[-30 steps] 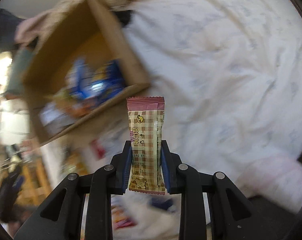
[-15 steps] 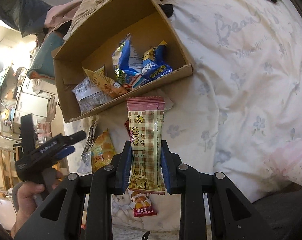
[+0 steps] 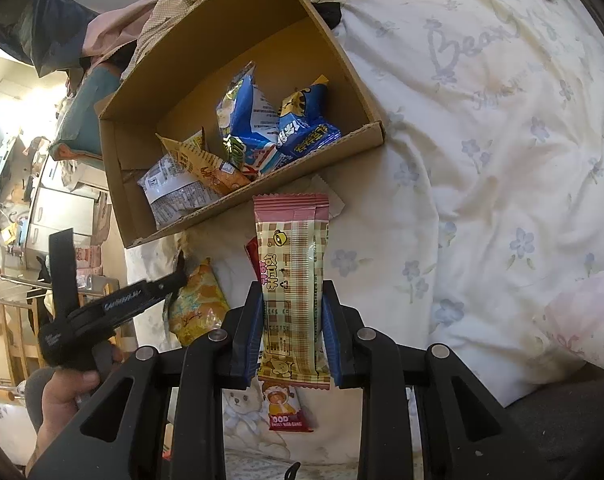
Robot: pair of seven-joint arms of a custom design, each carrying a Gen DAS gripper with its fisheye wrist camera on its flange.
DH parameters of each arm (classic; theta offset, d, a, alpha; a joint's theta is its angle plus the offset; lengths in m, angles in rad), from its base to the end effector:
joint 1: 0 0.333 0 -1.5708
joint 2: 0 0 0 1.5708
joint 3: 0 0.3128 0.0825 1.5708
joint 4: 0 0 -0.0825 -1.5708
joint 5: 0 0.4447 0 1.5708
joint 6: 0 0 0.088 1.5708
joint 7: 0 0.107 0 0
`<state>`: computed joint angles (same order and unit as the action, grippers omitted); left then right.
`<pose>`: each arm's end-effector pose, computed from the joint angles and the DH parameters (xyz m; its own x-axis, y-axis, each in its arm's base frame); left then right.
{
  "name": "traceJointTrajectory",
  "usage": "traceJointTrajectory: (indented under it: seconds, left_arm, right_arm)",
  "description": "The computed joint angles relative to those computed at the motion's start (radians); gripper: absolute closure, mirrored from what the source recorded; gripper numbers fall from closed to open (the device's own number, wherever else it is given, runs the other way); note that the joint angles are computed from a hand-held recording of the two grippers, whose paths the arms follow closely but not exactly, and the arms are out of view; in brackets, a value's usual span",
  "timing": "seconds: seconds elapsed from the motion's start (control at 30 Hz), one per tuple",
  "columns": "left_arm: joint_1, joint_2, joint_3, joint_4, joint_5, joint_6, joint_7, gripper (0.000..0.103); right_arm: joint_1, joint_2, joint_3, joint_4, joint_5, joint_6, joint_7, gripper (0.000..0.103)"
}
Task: Organize snacks
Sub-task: 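Lift both held snacks and carry them over the cardboard box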
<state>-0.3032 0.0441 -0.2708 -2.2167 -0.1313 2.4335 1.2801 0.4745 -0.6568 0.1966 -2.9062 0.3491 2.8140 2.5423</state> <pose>0.5010 -0.3242 0.3331 -0.1961 -0.9681 0.1560 -0.9759 0.1771 -0.1279 0.3323 0.2272 0.3686 -0.4490 -0.7318 -0.5127 -0.7833 0.5984 -0.1682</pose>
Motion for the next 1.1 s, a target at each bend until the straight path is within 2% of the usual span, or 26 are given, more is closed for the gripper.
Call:
traceJointTrajectory:
  seconds: [0.07,0.2,0.3,0.43,0.53,0.6,0.7,0.83,0.93,1.1]
  left_arm:
    - [-0.001,-0.02,0.0,-0.017,-0.005,-0.011,0.005,0.085]
    - [-0.007,-0.057,0.002,-0.06,-0.006,-0.006,0.019,0.087]
    - [-0.012,-0.077,0.005,-0.081,0.029,0.0,-0.014,0.09]
    - [-0.01,-0.118,0.01,-0.118,0.111,0.021,-0.073,0.09]
    - [0.005,-0.096,0.022,-0.096,0.191,-0.015,-0.104,0.09]
    - [0.017,-0.075,0.035,-0.082,0.163,-0.037,-0.098,0.087]
    - [0.023,-0.03,0.034,-0.038,0.116,-0.047,-0.039,0.088]
    - [0.017,-0.007,0.019,-0.018,0.182,-0.035,-0.079,0.09]
    - [0.018,-0.037,0.019,-0.042,0.167,-0.023,-0.126,0.092]
    - [0.015,-0.13,0.027,-0.108,0.127,-0.005,-0.109,0.094]
  right_arm:
    - [0.001,0.001,0.001,0.002,-0.002,0.002,-0.002,0.075]
    - [0.002,-0.003,0.005,0.002,-0.005,0.004,0.0,0.075]
    - [0.001,-0.009,0.01,0.001,-0.009,0.006,0.005,0.075]
    - [-0.004,-0.019,0.023,0.001,-0.022,-0.001,0.017,0.075]
    - [-0.006,-0.027,0.027,-0.003,-0.028,-0.003,0.028,0.075]
    - [-0.004,-0.028,0.023,-0.005,-0.027,0.003,0.032,0.075]
    - [0.001,-0.018,0.016,0.0,-0.025,0.007,0.029,0.075]
    - [0.004,0.004,0.007,0.014,-0.025,0.006,0.01,0.075]
    - [0.004,0.003,0.006,0.014,-0.022,0.0,0.005,0.075]
    - [0.012,-0.017,0.007,0.002,-0.011,0.028,-0.001,0.075]
